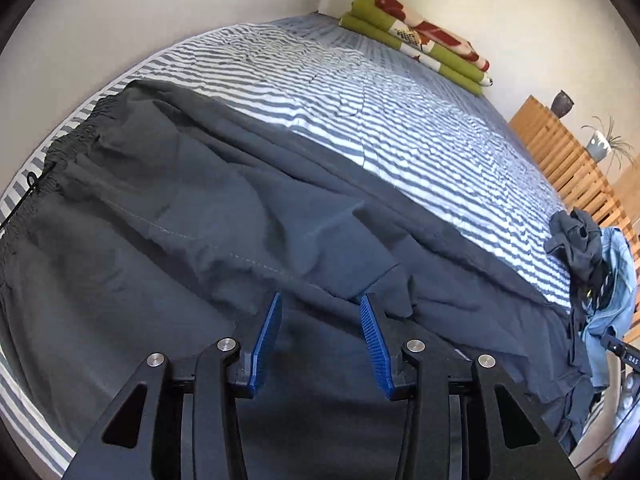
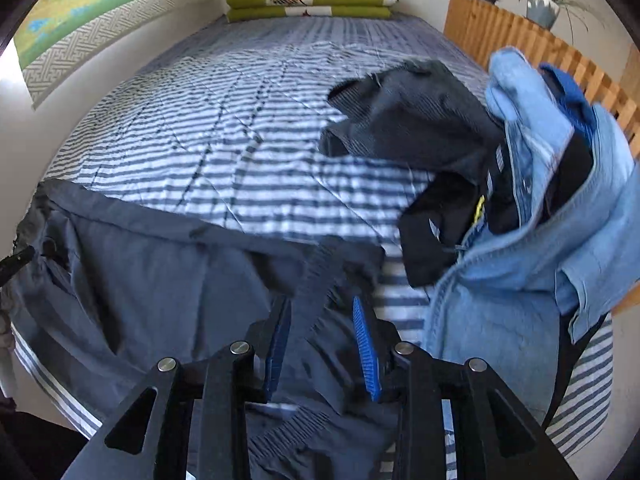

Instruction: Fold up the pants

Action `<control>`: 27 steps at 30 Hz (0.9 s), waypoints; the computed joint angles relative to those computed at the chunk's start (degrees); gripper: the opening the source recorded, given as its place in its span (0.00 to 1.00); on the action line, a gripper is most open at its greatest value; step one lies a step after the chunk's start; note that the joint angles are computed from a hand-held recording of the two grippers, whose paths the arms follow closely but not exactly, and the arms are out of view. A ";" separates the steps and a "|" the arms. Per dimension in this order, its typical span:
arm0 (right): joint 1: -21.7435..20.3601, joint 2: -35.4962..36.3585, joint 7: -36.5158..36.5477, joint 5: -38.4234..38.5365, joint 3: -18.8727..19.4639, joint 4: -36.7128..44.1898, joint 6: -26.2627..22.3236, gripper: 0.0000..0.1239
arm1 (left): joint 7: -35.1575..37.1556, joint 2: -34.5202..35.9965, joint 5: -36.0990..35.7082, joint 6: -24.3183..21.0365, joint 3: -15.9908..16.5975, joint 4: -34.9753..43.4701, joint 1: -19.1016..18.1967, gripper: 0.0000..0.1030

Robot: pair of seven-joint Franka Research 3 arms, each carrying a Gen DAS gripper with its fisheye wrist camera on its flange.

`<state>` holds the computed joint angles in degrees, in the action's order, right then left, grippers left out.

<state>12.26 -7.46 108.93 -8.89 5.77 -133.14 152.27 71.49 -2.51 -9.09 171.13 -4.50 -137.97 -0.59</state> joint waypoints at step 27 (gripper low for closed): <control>-0.74 -9.71 18.52 -20.59 -3.45 -11.04 2.92 0.34 | -5.78 3.04 8.80 -1.72 -1.47 0.79 2.50 0.46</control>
